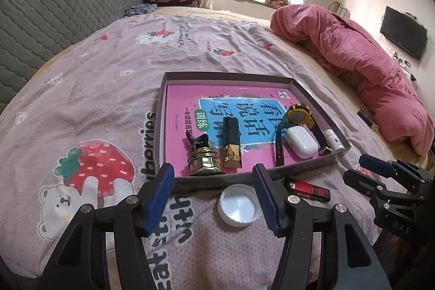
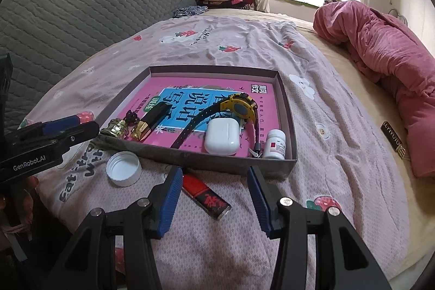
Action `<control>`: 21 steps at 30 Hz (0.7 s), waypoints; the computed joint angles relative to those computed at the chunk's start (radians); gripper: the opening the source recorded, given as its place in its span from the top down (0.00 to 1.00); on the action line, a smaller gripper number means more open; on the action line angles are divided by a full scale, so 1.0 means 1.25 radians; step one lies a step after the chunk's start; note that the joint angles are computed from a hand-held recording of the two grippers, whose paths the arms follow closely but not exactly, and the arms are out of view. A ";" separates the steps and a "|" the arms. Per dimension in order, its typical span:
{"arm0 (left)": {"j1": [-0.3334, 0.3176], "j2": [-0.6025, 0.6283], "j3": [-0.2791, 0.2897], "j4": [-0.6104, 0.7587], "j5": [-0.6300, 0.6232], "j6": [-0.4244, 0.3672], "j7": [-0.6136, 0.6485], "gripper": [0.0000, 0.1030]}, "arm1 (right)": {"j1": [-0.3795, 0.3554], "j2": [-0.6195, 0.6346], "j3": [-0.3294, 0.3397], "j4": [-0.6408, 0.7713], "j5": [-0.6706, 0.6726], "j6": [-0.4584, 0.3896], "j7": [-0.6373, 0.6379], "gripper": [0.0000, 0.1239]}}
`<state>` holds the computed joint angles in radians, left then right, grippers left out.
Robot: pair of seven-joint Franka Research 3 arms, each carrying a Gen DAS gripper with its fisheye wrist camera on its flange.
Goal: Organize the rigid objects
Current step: 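Move the left tool toward the white bottle cap while the right tool approaches the red lighter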
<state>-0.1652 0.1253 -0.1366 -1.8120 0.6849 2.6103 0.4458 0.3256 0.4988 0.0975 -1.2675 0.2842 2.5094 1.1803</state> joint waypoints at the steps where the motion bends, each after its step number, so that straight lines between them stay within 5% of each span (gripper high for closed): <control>1: -0.001 -0.001 0.000 0.000 0.001 -0.003 -0.001 0.41 | -0.001 -0.005 0.001 -0.006 0.002 0.003 -0.002 0.60; 21: -0.014 -0.033 -0.022 -0.017 0.008 -0.036 -0.003 0.32 | -0.013 -0.059 0.007 -0.080 0.033 0.032 -0.015 0.60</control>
